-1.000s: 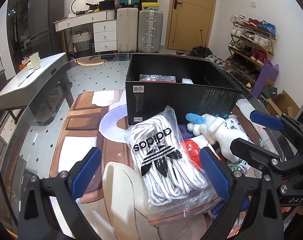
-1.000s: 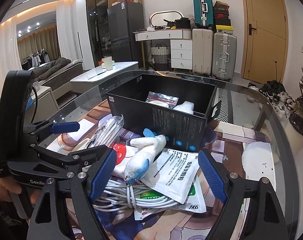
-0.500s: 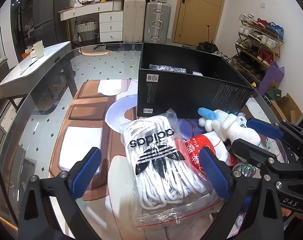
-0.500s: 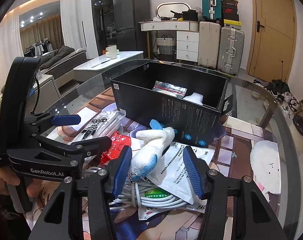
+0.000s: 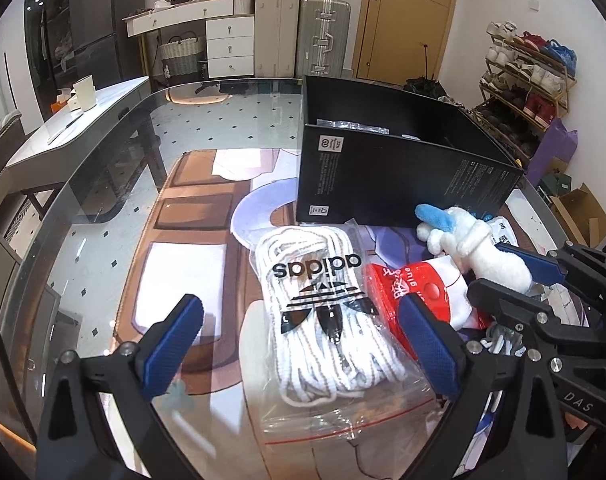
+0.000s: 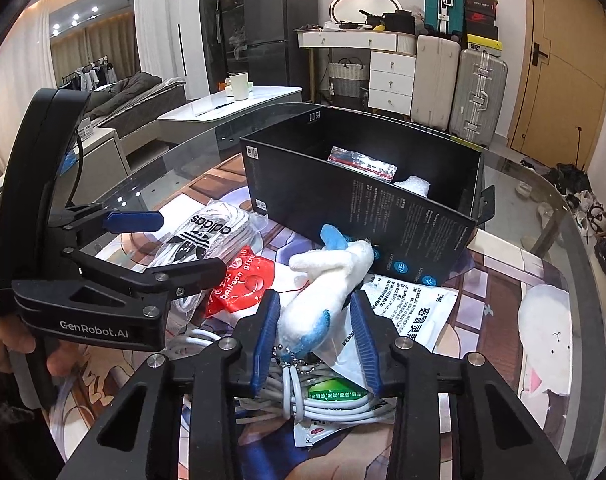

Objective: Organize soft objects
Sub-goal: 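Close the right tool on the plush toy while the left tool reaches the adidas bag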

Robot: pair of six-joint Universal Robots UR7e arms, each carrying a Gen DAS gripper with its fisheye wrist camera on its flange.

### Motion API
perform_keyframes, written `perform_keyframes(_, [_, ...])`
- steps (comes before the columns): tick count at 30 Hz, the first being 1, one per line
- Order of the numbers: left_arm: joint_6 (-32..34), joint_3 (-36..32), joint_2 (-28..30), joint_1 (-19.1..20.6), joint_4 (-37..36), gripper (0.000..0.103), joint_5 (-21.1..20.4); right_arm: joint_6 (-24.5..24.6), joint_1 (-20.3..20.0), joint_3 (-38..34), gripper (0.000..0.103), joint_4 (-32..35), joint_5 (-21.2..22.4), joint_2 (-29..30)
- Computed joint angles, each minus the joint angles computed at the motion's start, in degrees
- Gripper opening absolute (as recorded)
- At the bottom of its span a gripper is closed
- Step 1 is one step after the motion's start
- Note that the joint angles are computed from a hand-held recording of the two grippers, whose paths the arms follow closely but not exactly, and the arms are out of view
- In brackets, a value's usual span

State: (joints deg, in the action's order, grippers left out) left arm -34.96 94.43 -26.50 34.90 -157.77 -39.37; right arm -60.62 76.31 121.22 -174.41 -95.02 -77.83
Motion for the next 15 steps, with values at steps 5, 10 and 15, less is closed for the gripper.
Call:
perform_keyframes(5, [-2.40, 0.05, -0.66, 0.69, 2.24, 0.098, -1.04, 0.57, -0.02, -0.20, 0.029, -0.06, 0.10, 0.11])
perform_keyframes(10, [-3.16, -1.18, -0.21, 0.75, 5.18, 0.098, -0.74, 0.68, -0.03, 0.01, 0.027, -0.81, 0.22, 0.03])
perform_keyframes(15, [-4.23, -2.48, 0.28, 0.49, 9.12, 0.098, 0.25, 1.51, -0.20, 0.11, 0.026, -1.18, 0.59, -0.17])
